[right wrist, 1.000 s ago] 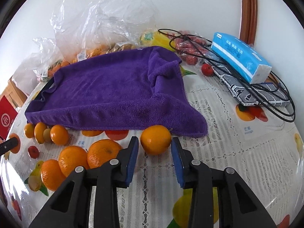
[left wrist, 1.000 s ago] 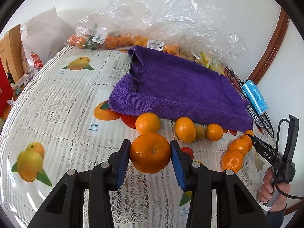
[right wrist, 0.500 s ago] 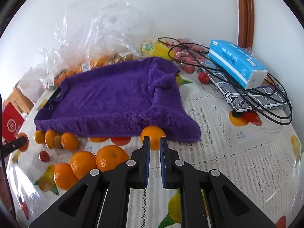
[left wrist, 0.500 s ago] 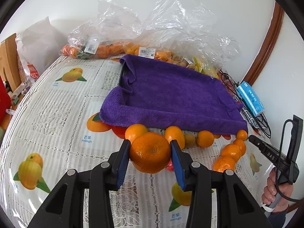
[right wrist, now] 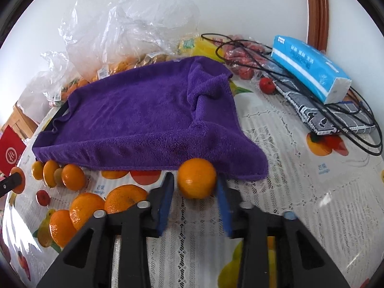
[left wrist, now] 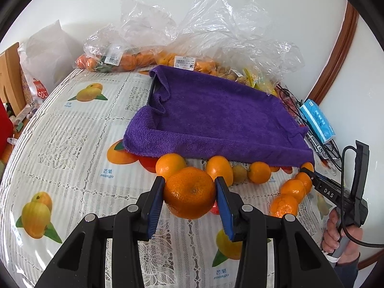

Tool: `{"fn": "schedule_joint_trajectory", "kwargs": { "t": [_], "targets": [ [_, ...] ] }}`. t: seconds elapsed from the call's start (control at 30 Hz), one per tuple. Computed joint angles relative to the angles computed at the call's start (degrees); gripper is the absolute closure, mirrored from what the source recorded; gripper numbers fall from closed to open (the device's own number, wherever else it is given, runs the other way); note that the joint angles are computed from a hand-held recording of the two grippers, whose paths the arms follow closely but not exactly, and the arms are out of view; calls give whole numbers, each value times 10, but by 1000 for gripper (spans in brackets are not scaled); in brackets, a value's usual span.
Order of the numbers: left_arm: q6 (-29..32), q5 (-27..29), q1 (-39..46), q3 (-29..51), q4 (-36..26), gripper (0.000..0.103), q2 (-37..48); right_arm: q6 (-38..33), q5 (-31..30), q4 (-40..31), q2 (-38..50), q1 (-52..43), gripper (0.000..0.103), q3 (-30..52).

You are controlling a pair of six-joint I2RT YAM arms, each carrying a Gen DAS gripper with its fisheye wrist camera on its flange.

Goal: Organize fruits
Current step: 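Lift both held oranges and carry them over the purple towel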

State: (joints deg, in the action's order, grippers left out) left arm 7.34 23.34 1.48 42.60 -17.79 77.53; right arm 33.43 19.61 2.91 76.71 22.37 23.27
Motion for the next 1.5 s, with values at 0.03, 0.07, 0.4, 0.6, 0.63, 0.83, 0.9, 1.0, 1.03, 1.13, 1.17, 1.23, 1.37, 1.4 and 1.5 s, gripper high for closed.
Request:
{"fn": "schedule_joint_trajectory", "kwargs": {
  "t": [0.03,0.07,0.4,0.6,0.63,0.83,0.9,1.0,1.03,1.13,1.17,1.23,1.37,1.4,1.5],
  "targets": [
    [-1,1,0,1,2,63,2,0,-7,6,-1,-4,71,-3],
    [-2,2,0,3,2,63,4,0,-8,8,-5,-5,71,-6],
    [-10,-4,-27,23,2,63,6,18,67,-89,-118,51,71,9],
    [-18,-25,-57,62,2,63,16,-1,102,-131,-140,79,71,64],
    [-19,-28,-60,69,4,63,20,-8,99,-130,-136,76,71,77],
    [-34,-37,-75,122,20,63,70,-29,94,-116,-86,72,71,139],
    [-39,-38,-78,138,25,63,90,-36,87,-104,-63,69,71,157],
    [-46,-42,-84,163,34,63,120,-43,82,-87,-28,65,71,185],
    [-48,-44,-86,173,36,63,131,-43,80,-83,-18,63,71,194],
    [-49,-45,-91,197,37,63,158,-53,67,-70,16,48,71,221],
    [-49,-46,-92,208,36,63,168,-57,64,-66,23,44,71,227],
    [-48,-46,-93,225,34,63,181,-66,62,-60,44,36,71,242],
    [-51,-51,-95,246,42,63,209,-77,50,-34,83,20,71,252],
    [-52,-50,-94,248,44,63,216,-78,42,-25,94,17,71,249],
    [-52,-44,-93,259,41,63,241,-81,17,-9,128,5,71,249]
  ]
}}
